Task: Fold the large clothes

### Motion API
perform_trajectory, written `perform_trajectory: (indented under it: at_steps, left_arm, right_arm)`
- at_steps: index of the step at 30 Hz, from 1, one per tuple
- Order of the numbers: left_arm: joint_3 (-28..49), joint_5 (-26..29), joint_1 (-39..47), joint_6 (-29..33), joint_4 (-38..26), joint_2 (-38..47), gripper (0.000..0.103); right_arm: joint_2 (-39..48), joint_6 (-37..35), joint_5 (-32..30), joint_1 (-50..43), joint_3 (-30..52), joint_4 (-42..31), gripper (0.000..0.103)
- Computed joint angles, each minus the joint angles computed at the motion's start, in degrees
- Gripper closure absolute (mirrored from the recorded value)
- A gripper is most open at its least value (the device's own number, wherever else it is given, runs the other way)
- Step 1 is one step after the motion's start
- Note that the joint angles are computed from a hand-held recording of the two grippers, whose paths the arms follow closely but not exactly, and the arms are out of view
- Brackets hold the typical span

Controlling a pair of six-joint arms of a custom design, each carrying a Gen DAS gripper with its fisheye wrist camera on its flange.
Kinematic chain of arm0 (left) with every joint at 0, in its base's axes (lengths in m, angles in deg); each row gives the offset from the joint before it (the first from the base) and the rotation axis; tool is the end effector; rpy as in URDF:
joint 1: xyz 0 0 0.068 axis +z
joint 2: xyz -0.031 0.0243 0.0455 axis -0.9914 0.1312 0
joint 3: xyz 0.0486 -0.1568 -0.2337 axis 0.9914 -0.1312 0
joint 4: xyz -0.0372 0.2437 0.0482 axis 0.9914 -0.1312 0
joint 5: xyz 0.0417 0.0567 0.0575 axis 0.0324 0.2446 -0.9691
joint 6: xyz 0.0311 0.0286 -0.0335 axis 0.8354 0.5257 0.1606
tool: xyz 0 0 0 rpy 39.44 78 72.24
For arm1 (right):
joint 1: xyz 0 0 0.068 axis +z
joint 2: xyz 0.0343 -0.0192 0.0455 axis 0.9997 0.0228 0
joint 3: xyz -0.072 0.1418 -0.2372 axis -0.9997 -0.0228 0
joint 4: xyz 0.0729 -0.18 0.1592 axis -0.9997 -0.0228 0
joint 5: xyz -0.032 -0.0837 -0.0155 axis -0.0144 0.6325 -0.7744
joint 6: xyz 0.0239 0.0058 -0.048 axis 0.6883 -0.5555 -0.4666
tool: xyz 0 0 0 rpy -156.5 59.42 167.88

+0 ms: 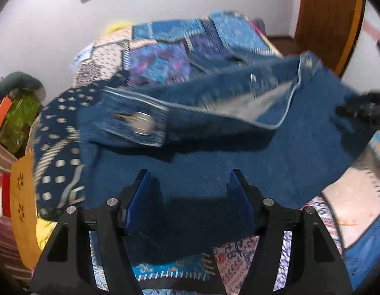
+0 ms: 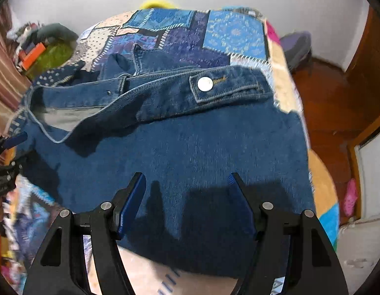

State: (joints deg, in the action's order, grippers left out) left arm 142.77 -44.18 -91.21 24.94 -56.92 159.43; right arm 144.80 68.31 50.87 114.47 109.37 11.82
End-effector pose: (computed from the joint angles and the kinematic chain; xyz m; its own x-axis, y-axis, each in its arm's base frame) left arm 0.3692 -0.0600 0.2689 -0.7167 0.4827 -0.5033 0.4975 0.8597 0.1160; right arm 0.2639 0.1216 0.3172 -0.8825 0.0583 -0.4666 0.0211 0.9962 0.0846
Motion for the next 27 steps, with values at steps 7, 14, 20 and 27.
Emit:
perform_trajectory:
  at_steps: [7, 14, 20, 27]
  left_arm:
    - [11.26, -1.70, -2.45, -6.66, 1.40, 9.55, 0.038]
    - [26.75, -0.14, -0.39, -14.60, -2.71, 19.49, 0.039]
    - [16.17, -3.78, -1.82, -13.26, 3.91, 13.55, 0.039]
    - [4.00, -3.24, -0.15, -10.08, 3.75, 4.13, 0.038]
  right_arm:
    - [6.37, -3.19, 6.97, 2.55, 4.82, 0.09, 0.034]
    - [7.41, -4.45, 13.35, 3.74, 3.37, 2.25, 0.034]
    - [5.23, -3.68, 14.04, 4.52, 1.84, 0.78, 0.034]
    - [-0.84, 0.37, 12.05, 4.45, -1.49, -3.34, 0.033]
